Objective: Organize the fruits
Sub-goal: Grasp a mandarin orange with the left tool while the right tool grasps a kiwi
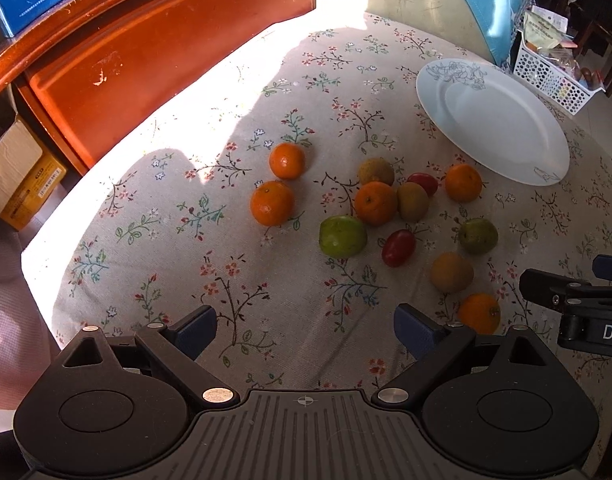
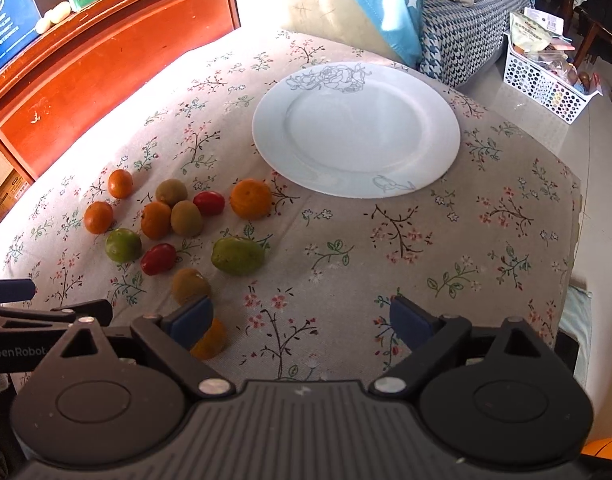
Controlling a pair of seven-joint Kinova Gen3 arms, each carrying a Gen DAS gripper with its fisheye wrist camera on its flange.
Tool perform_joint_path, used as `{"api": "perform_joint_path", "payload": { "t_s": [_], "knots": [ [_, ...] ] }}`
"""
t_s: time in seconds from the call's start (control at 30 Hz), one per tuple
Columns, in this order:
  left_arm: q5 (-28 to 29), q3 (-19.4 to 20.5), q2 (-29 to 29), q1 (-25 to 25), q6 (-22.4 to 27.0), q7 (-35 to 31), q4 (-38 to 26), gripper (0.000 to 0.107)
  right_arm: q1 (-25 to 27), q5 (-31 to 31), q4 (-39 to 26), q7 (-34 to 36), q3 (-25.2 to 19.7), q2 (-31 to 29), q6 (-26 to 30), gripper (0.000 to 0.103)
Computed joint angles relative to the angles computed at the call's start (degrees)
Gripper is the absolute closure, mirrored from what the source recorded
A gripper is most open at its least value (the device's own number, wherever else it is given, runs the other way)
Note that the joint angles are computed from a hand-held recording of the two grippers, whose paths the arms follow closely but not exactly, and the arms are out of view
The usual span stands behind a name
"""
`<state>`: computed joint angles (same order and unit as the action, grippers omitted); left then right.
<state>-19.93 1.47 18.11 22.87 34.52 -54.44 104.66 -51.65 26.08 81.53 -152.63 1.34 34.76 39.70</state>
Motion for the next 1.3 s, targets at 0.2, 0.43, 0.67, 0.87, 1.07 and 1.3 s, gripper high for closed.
{"api": "perform_joint_path", "payload": {
  "t_s": [0.2,0.43,0.67,0.87,1.07,1.3],
  "knots": [
    [2.15,1.63,-1.32,-1.05,-3.89,-3.59,2.53,0.012,1.91,-0.91,7.42,-1.94,0.26,-3.19,-7.53,0.027],
    [5.23,2.84,-1.80,0.04,-9.04,-7.04,5.58,0.013,0.51,-0.12,8.79,-4.80,2.56,-3.52,-8.82,0.036],
    [3.97,0.61,-0.37,4.59,-11.79,-4.69,5.31,0.023,-0.26,2.28,9.25,-10.76,3.99,-3.50,-8.44,0.036],
    [4.69,-0.31,1.95,5.79,-11.86,-3.14,3.51,0.039,0.54,2.51,9.15,-11.08,3.05,-3.29,-8.46,0.036],
    [3.99,-0.79,2.74,7.05,-12.78,-3.31,3.21,0.062,0.63,2.69,8.89,-10.49,2.76,-3.01,-8.91,0.036],
    [6.71,-0.27,0.83,4.62,-15.48,-5.75,5.82,0.080,1.59,1.18,9.36,-9.21,2.25,-2.89,-10.96,0.042]
  ]
}}
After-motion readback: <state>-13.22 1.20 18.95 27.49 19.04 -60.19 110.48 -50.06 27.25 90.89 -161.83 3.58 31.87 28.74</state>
